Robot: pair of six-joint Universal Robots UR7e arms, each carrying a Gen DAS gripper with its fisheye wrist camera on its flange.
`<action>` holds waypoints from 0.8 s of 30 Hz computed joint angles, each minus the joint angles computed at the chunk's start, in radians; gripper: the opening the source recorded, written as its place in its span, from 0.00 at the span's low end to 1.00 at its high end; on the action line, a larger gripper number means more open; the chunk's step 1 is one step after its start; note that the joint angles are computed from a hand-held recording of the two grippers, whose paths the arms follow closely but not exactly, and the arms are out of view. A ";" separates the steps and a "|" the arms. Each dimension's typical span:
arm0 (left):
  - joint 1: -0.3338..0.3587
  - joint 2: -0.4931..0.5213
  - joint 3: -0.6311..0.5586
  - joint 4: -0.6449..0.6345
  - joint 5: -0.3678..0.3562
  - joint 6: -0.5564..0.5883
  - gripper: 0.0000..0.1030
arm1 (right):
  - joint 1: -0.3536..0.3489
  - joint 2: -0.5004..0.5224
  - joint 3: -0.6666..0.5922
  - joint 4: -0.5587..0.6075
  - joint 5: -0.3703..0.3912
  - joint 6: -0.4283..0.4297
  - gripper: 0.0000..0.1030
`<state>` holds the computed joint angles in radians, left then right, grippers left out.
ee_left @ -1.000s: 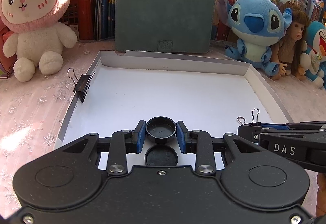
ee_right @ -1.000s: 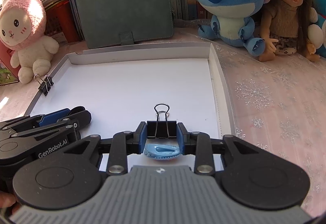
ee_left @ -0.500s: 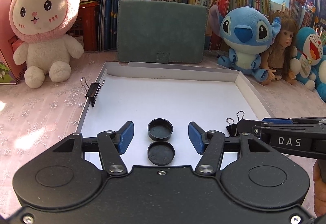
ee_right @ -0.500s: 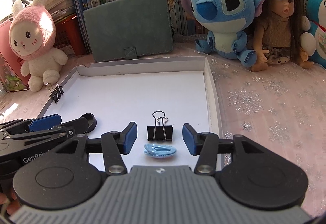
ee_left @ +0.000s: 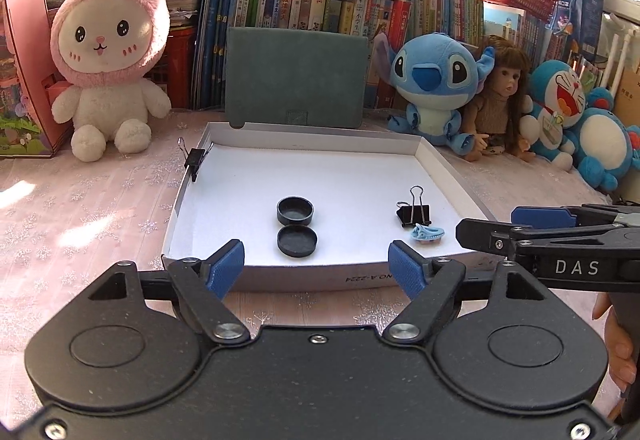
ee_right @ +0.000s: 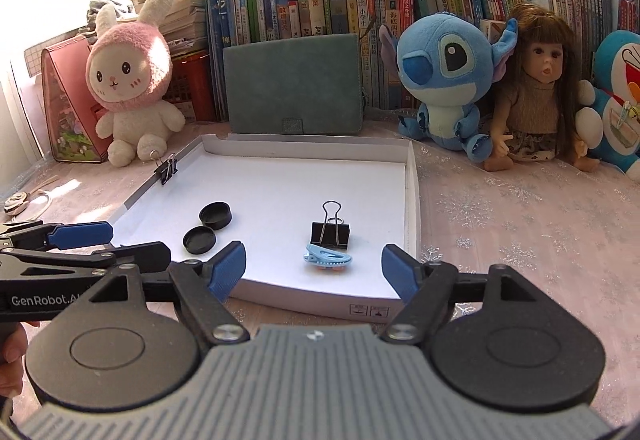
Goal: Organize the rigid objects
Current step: 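Move both grippers back toward the nuts and red pieces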
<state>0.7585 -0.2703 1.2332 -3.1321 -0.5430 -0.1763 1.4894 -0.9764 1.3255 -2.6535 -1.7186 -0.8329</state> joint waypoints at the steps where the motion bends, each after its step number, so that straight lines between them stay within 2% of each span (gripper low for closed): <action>1: -0.006 -0.006 0.021 -0.014 -0.002 0.002 0.76 | -0.004 -0.013 0.018 -0.008 0.012 -0.011 0.82; 10: -0.065 -0.025 0.166 -0.133 0.047 0.044 0.78 | -0.040 -0.122 0.176 -0.072 0.093 -0.124 0.85; 18: -0.102 -0.060 0.293 -0.098 0.052 -0.046 0.78 | -0.077 -0.198 0.276 -0.098 0.135 -0.191 0.86; 24: -0.125 -0.075 0.358 -0.065 0.066 -0.107 0.72 | -0.104 -0.251 0.352 -0.124 0.142 -0.275 0.87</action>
